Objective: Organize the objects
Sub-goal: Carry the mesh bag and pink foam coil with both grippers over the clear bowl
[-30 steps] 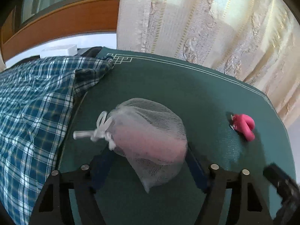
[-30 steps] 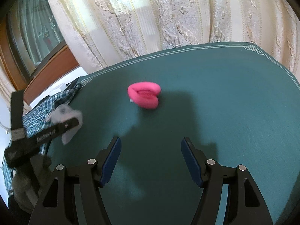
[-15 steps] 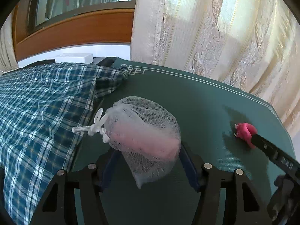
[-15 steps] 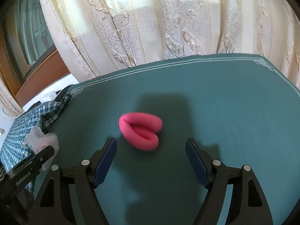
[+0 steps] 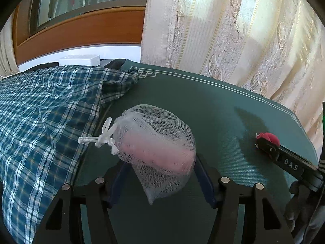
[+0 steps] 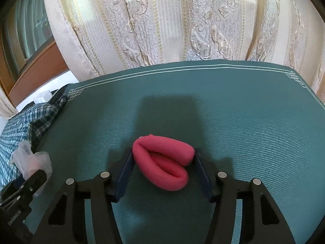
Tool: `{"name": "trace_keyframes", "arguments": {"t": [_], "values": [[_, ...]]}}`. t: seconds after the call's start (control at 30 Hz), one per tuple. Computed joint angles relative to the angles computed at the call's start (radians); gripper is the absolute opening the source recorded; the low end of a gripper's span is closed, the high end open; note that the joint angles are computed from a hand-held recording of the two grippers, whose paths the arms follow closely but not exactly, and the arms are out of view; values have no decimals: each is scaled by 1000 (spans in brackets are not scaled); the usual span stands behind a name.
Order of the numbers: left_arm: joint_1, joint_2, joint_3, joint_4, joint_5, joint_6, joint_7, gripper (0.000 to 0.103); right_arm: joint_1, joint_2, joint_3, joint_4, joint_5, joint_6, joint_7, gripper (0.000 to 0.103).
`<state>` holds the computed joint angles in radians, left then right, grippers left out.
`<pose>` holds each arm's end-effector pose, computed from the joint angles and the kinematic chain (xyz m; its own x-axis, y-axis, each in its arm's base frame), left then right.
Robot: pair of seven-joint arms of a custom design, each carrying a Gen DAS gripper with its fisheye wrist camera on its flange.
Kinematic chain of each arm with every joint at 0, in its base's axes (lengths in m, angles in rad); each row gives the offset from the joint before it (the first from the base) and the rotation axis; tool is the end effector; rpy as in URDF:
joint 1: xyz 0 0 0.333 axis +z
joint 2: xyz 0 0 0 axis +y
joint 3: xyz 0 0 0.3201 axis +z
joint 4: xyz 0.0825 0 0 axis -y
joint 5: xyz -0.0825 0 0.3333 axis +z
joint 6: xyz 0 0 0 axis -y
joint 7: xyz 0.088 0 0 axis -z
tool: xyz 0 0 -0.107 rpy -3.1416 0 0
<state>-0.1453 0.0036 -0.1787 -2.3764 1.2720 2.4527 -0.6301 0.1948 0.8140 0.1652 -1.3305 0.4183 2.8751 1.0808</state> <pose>0.4446 -0.1492 0.3683 0.7138 -0.6854 0.1439 -0.4071 -0.5732 -0.7111 0.7208 0.2024 0.3583 0.4267 -0.8939 -0.1372 -0.6822 -0.2185 -0.6977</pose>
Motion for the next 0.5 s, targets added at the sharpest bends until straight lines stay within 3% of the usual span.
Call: {"name": "trace_keyframes", "arguments": {"t": [0.37, 0.5], "values": [[-3, 2, -1, 1, -1, -8, 4, 66, -73, -124, 81, -233, 80, 95, -118, 58], [-7, -1, -5, 3, -36, -13, 28, 66, -136, -198, 151, -361, 140, 134, -212, 58]]}}
